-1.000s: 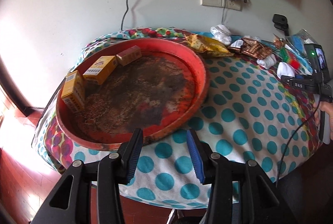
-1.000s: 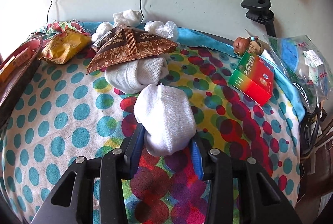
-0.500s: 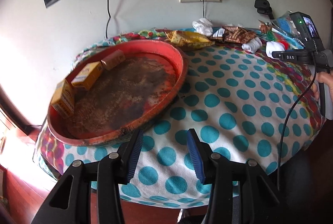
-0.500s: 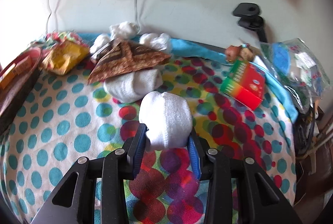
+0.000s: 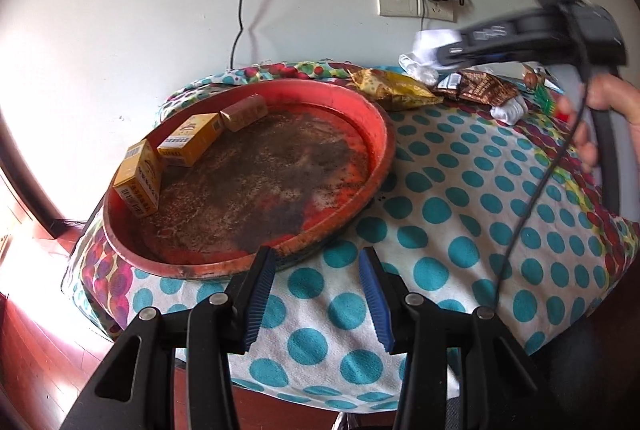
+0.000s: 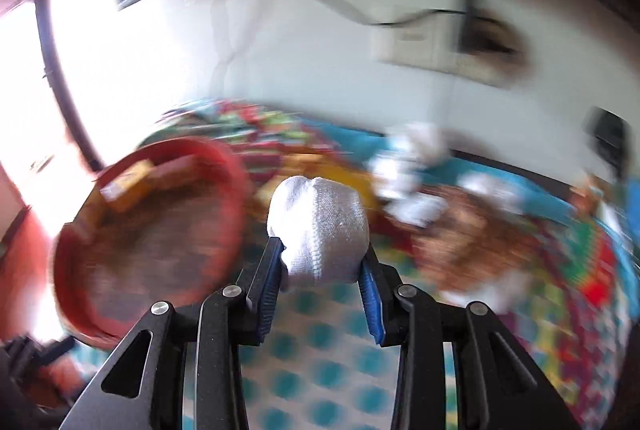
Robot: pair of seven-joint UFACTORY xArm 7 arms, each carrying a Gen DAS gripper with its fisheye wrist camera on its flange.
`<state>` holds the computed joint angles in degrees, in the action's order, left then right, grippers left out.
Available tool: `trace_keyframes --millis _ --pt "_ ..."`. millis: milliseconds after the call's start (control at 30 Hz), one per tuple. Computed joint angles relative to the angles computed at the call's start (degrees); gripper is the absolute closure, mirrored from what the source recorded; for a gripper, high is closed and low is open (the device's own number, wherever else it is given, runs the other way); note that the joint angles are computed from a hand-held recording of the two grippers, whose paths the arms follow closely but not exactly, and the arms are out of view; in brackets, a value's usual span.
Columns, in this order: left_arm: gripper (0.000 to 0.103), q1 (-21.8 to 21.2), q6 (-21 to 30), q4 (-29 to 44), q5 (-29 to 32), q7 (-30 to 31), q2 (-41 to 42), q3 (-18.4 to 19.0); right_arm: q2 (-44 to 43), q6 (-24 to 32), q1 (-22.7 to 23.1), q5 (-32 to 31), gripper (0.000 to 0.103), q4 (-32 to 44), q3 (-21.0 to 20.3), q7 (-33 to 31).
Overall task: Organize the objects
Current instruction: 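Carry the white sock ball into the red tray and open the right tool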
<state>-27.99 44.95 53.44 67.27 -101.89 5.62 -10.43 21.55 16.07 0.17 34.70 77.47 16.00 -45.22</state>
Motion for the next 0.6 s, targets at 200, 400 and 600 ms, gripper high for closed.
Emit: trace_keyframes --millis 200,400,600 --pt "0.058 -0.7 3.4 -0.6 1.9 -2.8 -1.1 -0.5 11.5 7.3 10.1 -14.2 0.069 15.4 -3.9 9.3" --pt "0.057 0.3 3.6 -2.0 2.5 -5.4 -2.7 -0.7 21.7 15.5 16.9 -26.1 0.069 31.2 -8.7 20.7" --pt "0.056 1.3 2.8 -2.6 2.7 -6.3 -3.1 -0.9 29.4 21.5 18.9 -30.5 0.069 43.2 -9.0 25.3"
